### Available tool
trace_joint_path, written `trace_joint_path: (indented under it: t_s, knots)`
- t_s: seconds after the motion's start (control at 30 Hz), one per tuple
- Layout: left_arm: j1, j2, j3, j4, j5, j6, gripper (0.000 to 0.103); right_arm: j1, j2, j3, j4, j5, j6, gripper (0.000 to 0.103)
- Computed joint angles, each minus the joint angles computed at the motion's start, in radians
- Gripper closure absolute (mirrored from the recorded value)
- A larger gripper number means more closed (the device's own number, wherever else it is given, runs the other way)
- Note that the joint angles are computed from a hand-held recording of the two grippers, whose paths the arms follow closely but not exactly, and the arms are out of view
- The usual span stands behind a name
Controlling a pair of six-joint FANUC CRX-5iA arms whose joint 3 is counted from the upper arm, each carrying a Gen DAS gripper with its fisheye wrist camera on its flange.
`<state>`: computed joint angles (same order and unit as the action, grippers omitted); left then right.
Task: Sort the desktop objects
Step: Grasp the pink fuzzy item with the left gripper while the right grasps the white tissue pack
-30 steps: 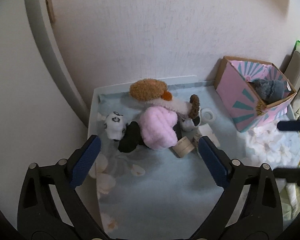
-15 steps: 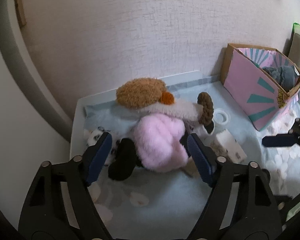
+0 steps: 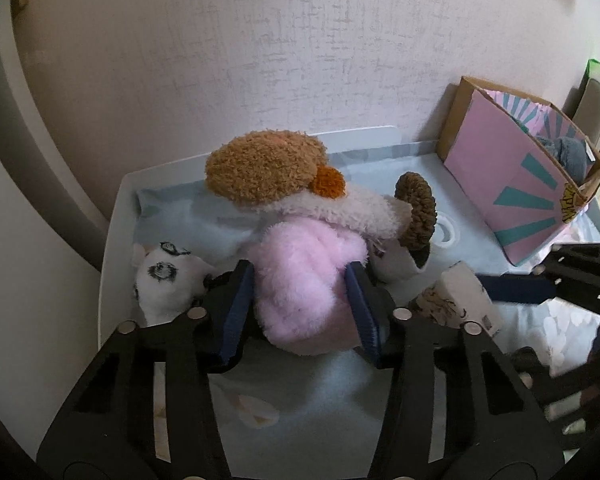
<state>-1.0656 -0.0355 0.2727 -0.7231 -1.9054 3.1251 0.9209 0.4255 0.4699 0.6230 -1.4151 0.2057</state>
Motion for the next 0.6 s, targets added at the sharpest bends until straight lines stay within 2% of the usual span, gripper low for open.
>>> trace_joint_path:
  t_s: [0.07,0.1,0.33,0.6]
  knots:
    - [0.0,-0.003,-0.003,0.003,0.004,0.017,0.063,-0.006,-0.002,0.0,-0.011,0.013,0.003,0.069]
    - [-0.003,-0.007,-0.007,0.001,0.01,0.024,0.065,-0.008,0.0,0.003,-0.012,0.011,0.0,0.072]
    - [-0.005,-0.013,-0.01,0.008,0.022,0.068,0.076,-0.004,0.008,0.022,-0.002,-0.02,-0.029,0.081]
    - [-0.053,-0.002,0.035,0.001,-0.049,0.087,0.078,0.006,0.019,0.055,0.003,-0.061,-0.04,0.084]
